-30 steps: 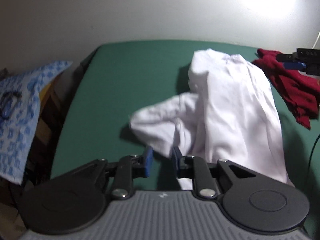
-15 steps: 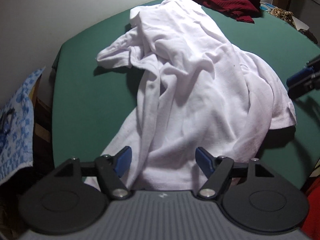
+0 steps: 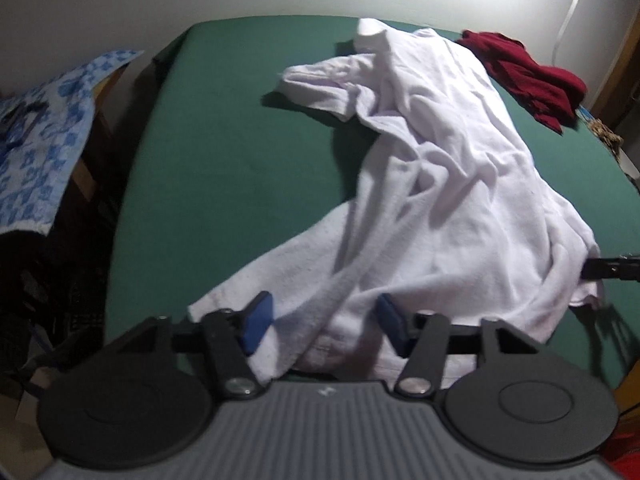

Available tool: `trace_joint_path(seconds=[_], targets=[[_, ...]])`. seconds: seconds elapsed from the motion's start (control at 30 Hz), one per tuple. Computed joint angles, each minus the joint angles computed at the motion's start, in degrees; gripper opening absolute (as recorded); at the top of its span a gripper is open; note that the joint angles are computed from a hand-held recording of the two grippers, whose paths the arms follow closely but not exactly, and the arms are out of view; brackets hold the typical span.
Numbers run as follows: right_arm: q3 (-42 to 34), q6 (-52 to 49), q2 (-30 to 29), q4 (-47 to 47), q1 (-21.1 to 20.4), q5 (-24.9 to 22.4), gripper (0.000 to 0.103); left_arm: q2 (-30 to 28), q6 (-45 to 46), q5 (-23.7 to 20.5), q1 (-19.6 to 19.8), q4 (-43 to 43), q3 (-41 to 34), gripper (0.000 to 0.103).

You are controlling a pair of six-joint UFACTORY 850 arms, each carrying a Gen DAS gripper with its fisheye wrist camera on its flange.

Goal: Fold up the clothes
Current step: 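Lay the T-shirt flat on the green table with both grippers, then pinch the T-shirt hem with the right gripper and pull it straight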

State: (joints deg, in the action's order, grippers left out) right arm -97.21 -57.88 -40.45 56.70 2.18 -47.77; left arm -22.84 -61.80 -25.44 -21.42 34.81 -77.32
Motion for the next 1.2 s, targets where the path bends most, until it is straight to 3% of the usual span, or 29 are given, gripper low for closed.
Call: trace_joint_path(seconds=[0.07,0.17,0.43,0.7,0.8,0.97,1.0,1.03,1.1,1.13,1.2], targets=[[0.55,-0.65,0.77,1.94,-0.68,1.06,0.004,-0.39,-5.74,-2.75,-0.38,3.46,-0.64,0.008],[0.64,-3.87,1.89,5.93,-2.04,2.08,0.004,-1.83,-7.99,-7.02,-1.64,4.46,-3.20,0.000],[-4.53,-7.41,2.16,13.41,-8.89,-1.91,0.004,0.57,-22.46,-17.23,-7.41,16.65,-6.82,0.000],[-10.25,-8.04,0.58,15.79,-16.26,-7.89,0.000,4.71,-37.29,-20.76,-11.08,23.20,-7.15,0.001],[-11.84,-7.78,-0.81,12.70,-17.61,-8.71,0.001,3.80,-38.47,-25.07,-12.20,21.99,-7.66,0.001],[-15.28,-2.73,-5.51,1.46,-16.18,-8.54,0.027,0.71,-38.01,-25.75,-11.59,12.72,-7.60,0.001],[-15.82,-2.10,-6.39,-1.05,-15.52,-8.32,0.038,-0.28,-37.74,-26.46,-11.83,11.47,-7.97,0.002],[-16.42,-1.41,-7.31,-3.59,-14.84,-8.15,0.040,-1.14,-37.00,-27.33,-12.05,10.65,-8.29,0.004],[-15.54,-3.72,-7.58,-5.53,-13.66,-6.53,0.040,-2.90,-35.52,-29.09,-12.49,9.06,-9.00,0.029],[-14.81,-5.79,-7.51,-5.86,-13.05,-5.62,0.042,-3.81,-34.79,-29.98,-12.70,8.28,-9.39,0.036],[-14.13,-9.50,-7.64,-7.37,-11.90,-3.70,0.049,-5.20,-34.18,-31.66,-12.99,8.93,-9.78,0.069]])
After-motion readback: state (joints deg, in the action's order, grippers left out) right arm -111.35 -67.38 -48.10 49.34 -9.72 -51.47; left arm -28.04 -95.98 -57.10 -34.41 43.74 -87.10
